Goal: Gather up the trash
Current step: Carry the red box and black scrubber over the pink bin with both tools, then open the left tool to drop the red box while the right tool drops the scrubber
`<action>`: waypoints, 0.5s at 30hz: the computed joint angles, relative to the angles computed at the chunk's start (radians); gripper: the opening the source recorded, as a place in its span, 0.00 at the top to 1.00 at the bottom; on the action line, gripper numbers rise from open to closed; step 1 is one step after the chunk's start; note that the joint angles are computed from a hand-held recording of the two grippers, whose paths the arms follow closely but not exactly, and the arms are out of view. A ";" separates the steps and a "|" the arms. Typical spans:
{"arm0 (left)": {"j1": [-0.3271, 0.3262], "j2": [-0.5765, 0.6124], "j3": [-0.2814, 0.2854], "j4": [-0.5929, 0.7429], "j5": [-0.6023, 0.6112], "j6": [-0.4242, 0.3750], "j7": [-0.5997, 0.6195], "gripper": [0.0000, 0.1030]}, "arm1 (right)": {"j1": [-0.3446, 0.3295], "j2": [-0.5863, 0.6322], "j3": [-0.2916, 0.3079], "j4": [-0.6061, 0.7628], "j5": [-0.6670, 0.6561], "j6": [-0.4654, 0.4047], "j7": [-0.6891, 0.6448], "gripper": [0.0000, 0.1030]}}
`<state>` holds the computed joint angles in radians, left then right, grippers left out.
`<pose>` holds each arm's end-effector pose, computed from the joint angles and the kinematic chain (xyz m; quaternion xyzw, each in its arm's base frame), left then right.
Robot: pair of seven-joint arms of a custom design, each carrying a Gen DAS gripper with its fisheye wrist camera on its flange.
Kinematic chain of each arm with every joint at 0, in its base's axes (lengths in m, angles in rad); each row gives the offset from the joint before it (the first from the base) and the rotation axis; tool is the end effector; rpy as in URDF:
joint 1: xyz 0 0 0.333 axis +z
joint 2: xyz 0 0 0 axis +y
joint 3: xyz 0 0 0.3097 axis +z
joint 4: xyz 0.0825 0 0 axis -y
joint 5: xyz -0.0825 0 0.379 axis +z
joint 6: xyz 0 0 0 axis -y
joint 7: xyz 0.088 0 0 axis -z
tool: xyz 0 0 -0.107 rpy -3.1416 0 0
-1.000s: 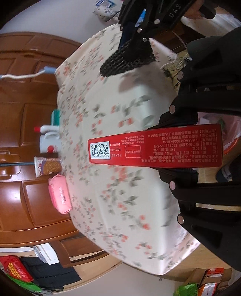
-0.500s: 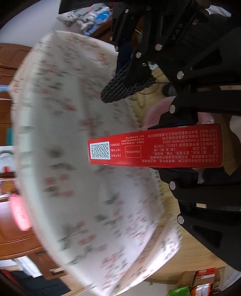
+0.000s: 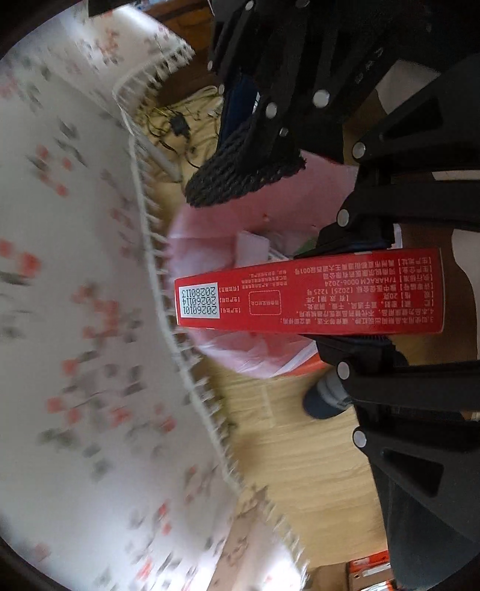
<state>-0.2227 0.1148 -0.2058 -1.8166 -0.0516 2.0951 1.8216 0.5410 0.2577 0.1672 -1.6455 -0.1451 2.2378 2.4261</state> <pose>0.5511 -0.2497 0.4850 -0.4408 0.8931 -0.0859 0.0263 0.5121 0.4191 0.4958 -0.6645 0.7268 -0.0439 0.1682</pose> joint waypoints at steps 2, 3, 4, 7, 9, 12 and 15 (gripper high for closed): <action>-0.001 0.046 0.002 0.023 -0.001 -0.020 -0.014 0.70 | -0.007 0.011 0.002 -0.007 0.021 0.000 -0.013 0.78; -0.002 0.061 0.002 0.029 -0.002 -0.028 -0.016 0.70 | -0.012 0.009 0.004 -0.019 0.035 0.007 -0.019 0.78; -0.006 0.078 0.003 0.035 0.009 -0.032 -0.019 0.70 | -0.017 0.009 0.006 -0.030 0.051 0.016 -0.025 0.78; -0.018 0.135 0.004 0.071 0.019 -0.060 -0.039 0.69 | -0.027 0.023 0.009 -0.035 0.087 0.019 -0.040 0.78; -0.022 0.162 0.006 0.087 0.023 -0.071 -0.041 0.69 | -0.033 0.031 0.010 -0.041 0.109 0.022 -0.049 0.78; -0.027 0.183 0.007 0.099 0.022 -0.084 -0.035 0.70 | -0.044 0.034 0.010 -0.068 0.138 0.040 -0.060 0.78; -0.029 0.200 0.008 0.115 0.014 -0.089 -0.036 0.61 | -0.048 0.050 0.012 -0.060 0.154 0.034 -0.070 0.78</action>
